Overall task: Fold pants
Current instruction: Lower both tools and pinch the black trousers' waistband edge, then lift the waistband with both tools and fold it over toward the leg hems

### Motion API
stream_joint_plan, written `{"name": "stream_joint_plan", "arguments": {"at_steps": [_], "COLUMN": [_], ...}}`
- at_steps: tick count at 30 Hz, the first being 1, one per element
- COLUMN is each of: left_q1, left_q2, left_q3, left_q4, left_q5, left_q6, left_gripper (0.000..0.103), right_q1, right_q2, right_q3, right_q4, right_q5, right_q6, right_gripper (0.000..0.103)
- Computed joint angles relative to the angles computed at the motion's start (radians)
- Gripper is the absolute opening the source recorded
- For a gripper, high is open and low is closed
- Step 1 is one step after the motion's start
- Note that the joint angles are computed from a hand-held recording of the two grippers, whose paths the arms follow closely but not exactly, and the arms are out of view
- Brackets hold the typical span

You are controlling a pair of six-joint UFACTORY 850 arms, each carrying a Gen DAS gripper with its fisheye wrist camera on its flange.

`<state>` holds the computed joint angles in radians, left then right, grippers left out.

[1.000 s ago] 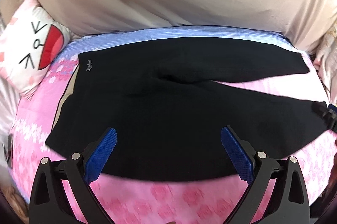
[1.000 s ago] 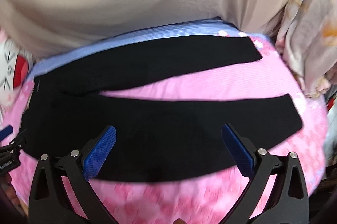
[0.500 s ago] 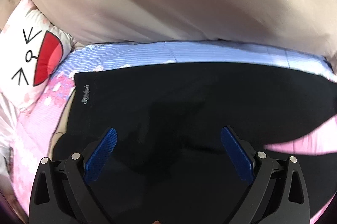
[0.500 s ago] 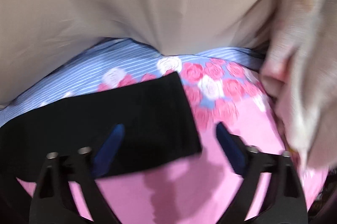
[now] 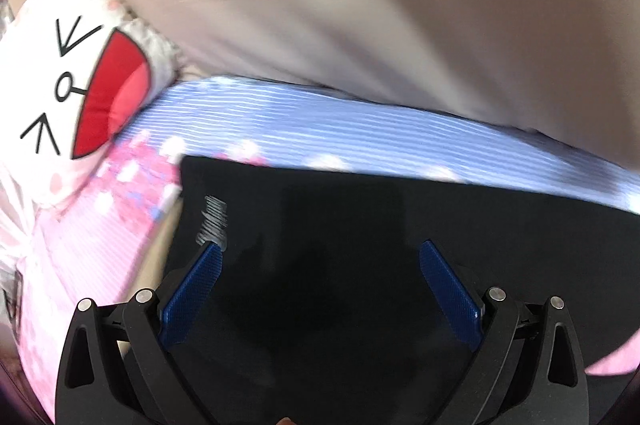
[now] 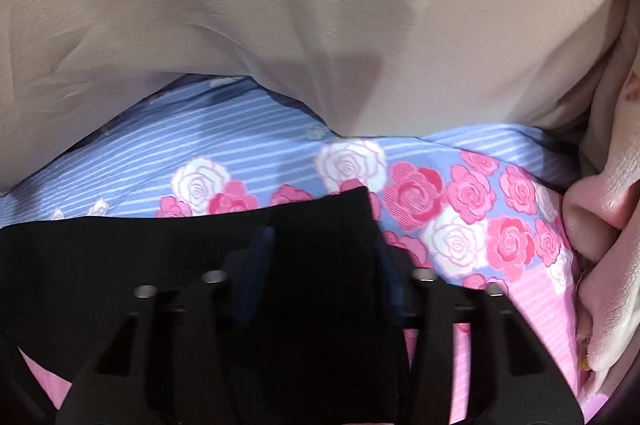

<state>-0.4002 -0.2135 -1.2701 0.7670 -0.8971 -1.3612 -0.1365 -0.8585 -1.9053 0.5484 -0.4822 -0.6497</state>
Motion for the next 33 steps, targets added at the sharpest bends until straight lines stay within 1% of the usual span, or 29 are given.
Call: {"name": "stream_joint_plan", "arguments": {"at_steps": [1,3,6,7,9,11,12,13,14,15,16,17,18,19,20,22,23,24,25,26,27,28,29,30,33], "left_q1": [0.025,0.073,0.139,0.162,0.216,0.251,0.265,0.280,0.280,0.285,0.282,0.281,0.285,0.288,0.284,0.276,0.269,0.261,0.258,0.259,0.258,0.253,0.239,0.219,0.178], "left_q2": [0.009,0.018,0.030,0.030,0.013,0.005,-0.002,-0.001,-0.004,-0.003,-0.001,0.001,0.016,0.034,0.049,0.114,0.139,0.183,0.227,0.273,0.302,0.334,0.361,0.390,0.436], "left_q3": [0.014,0.034,0.066,0.072,0.072,0.080,0.083,0.092,0.093,0.097,0.096,0.097,0.108,0.122,0.132,0.178,0.193,0.216,0.239,0.261,0.274,0.286,0.295,0.304,0.322], "left_q4": [0.013,0.039,0.077,0.070,0.001,-0.046,-0.069,-0.107,-0.142,-0.169,-0.169,-0.176,-0.208,-0.247,-0.245,-0.225,-0.217,-0.208,-0.229,-0.285,-0.329,-0.365,-0.379,-0.387,-0.388], "left_q5": [-0.001,-0.007,0.019,0.042,0.110,0.174,0.207,0.262,0.285,0.314,0.316,0.318,0.349,0.375,0.380,0.415,0.421,0.429,0.443,0.455,0.458,0.451,0.435,0.406,0.346], "left_q6": [0.001,0.004,0.024,0.044,0.136,0.204,0.239,0.288,0.325,0.359,0.364,0.375,0.408,0.443,0.436,0.414,0.406,0.400,0.420,0.467,0.506,0.545,0.567,0.587,0.627], "left_gripper": [0.098,0.098,0.098,0.098,0.097,0.097,0.094,0.089,0.075,0.071,0.069,0.060,0.043,0.032,0.020,0.019,0.009,0.005,0.005,0.005,0.005,0.006,0.007,0.007,0.008], "right_q1": [0.005,0.021,0.038,0.044,0.053,0.062,0.067,0.071,0.059,0.062,0.065,0.063,0.060,0.062,0.061,0.057,0.053,0.045,0.040,0.035,0.011,-0.005,-0.013,-0.024,-0.043], "right_q2": [0.010,0.018,0.032,0.040,0.032,0.052,0.054,0.063,0.040,0.049,0.069,0.094,0.119,0.151,0.170,0.227,0.264,0.307,0.327,0.360,0.378,0.412,0.436,0.455,0.520], "right_q3": [0.016,0.025,0.048,0.061,0.041,0.071,0.070,0.081,0.050,0.061,0.085,0.117,0.148,0.187,0.209,0.276,0.317,0.360,0.380,0.406,0.416,0.443,0.467,0.484,0.556], "right_q4": [0.005,-0.047,-0.103,-0.124,-0.173,-0.194,-0.211,-0.232,-0.227,-0.231,-0.221,-0.188,-0.151,-0.112,-0.088,0.012,0.074,0.158,0.201,0.248,0.311,0.349,0.349,0.349,0.389], "right_q5": [0.003,0.024,0.052,0.063,0.060,0.078,0.078,0.076,0.073,0.075,0.084,0.095,0.107,0.126,0.135,0.157,0.165,0.168,0.165,0.158,0.134,0.114,0.104,0.089,0.067], "right_q6": [-0.008,0.042,0.128,0.162,0.228,0.272,0.297,0.327,0.318,0.326,0.320,0.291,0.258,0.229,0.207,0.118,0.057,-0.028,-0.071,-0.115,-0.185,-0.231,-0.235,-0.239,-0.301], "right_gripper": [0.021,0.018,0.018,0.018,0.018,0.018,0.018,0.018,0.018,0.017,0.016,0.016,0.016,0.016,0.016,0.016,0.016,0.016,0.015,0.015,0.015,0.015,0.015,0.015,0.015]}}
